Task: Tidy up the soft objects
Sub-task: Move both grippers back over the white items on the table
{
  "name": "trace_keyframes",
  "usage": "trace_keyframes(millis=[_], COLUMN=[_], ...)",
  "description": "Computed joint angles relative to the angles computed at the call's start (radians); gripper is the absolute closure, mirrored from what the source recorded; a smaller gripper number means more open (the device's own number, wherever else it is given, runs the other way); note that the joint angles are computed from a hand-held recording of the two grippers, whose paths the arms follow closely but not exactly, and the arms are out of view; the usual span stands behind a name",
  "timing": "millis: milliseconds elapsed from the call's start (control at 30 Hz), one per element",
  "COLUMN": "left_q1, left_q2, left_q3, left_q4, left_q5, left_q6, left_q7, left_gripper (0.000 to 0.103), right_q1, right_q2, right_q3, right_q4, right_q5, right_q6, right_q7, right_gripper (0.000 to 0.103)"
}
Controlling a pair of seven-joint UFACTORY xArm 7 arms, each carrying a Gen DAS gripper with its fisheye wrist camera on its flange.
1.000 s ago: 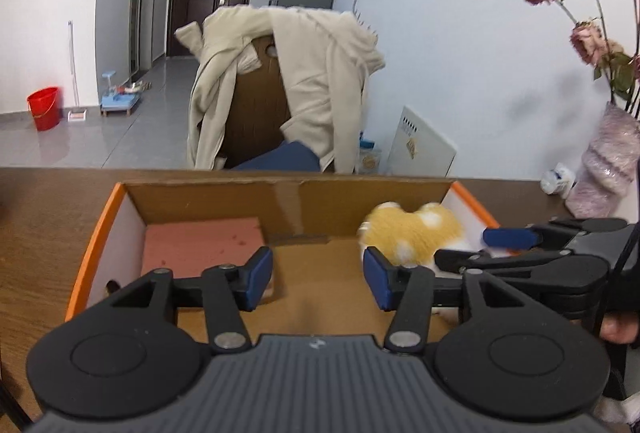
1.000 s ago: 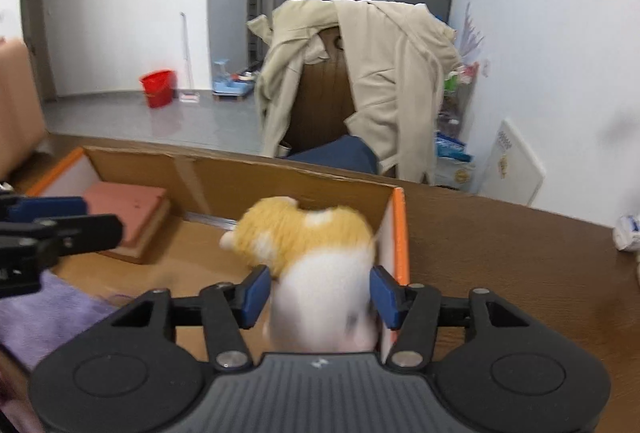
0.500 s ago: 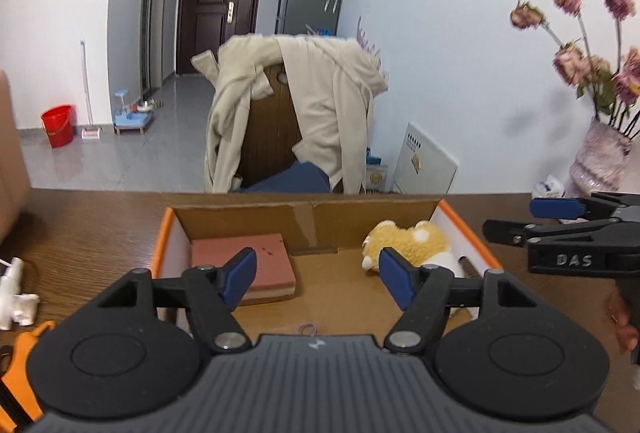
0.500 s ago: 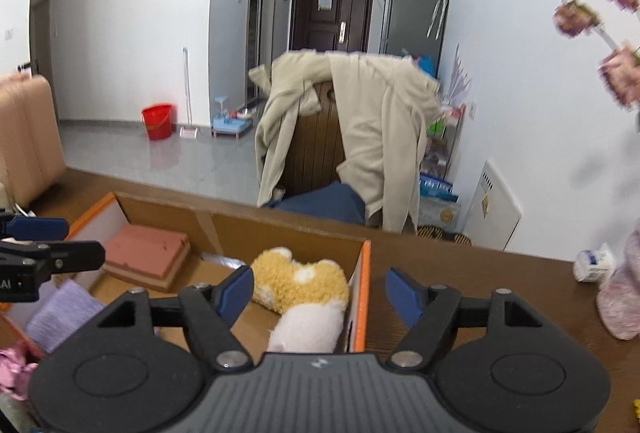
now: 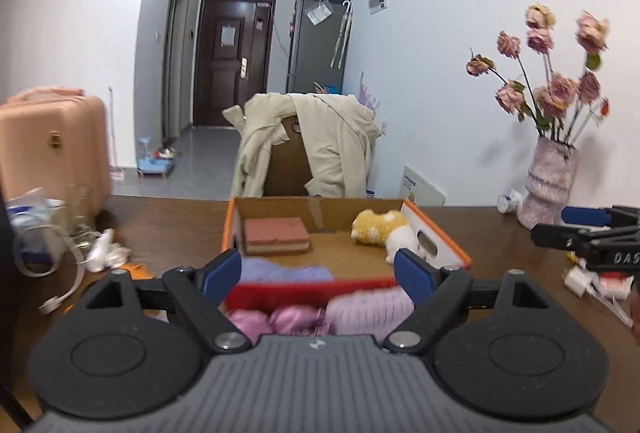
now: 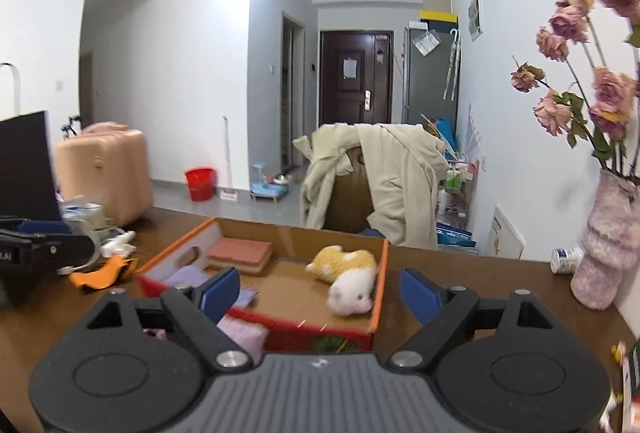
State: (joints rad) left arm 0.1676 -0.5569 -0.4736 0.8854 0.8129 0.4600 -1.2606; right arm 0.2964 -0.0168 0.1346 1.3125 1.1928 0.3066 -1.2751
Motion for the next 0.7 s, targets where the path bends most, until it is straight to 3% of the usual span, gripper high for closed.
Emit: trace_keyframes(millis=[167,267,433,500,700], left_q1=[-0.077,-0.145,-0.219,-0.235,-0.21], left_q2=[-0.182,-0.256,-0.336,-0.358,-0.339], left_q3=[-0.054,-0.06,-0.102,-0.106,-0.112], left_q4=[-0.13,-0.212,-0.299,-0.325,-0.354], left_q5=[-0.051,-0.123,-0.236,-0.26,-0.292], left_q6=[0.09,0.078,0.117,0.124,0.097], left_q7=[0.006,0.004,0.009,0.02,0.021], left_gripper=[0.009,0.005,0.005,0.005,0.005], right_q1=[0.049,0.076,0.096,0.114,0.184], right_q2=[-0.208,-0.307,-0.441,-0.475,-0.467], right_q3=[-0.038,-0.046,-0.067,-0.084,-0.089], right_q4=[-0.254,-0.387,-0.581,-0.628,-0.65], right_q5=[0.278,0.346,0.196,0.15,0.115], right_q6=[-0.004,-0.004,0.085,0.113,0.02], right_q7=[-0.263,-0.328,-0.136,-0.109,-0.066], right_gripper=[0.012,0.01,0.007,0.007,0.008])
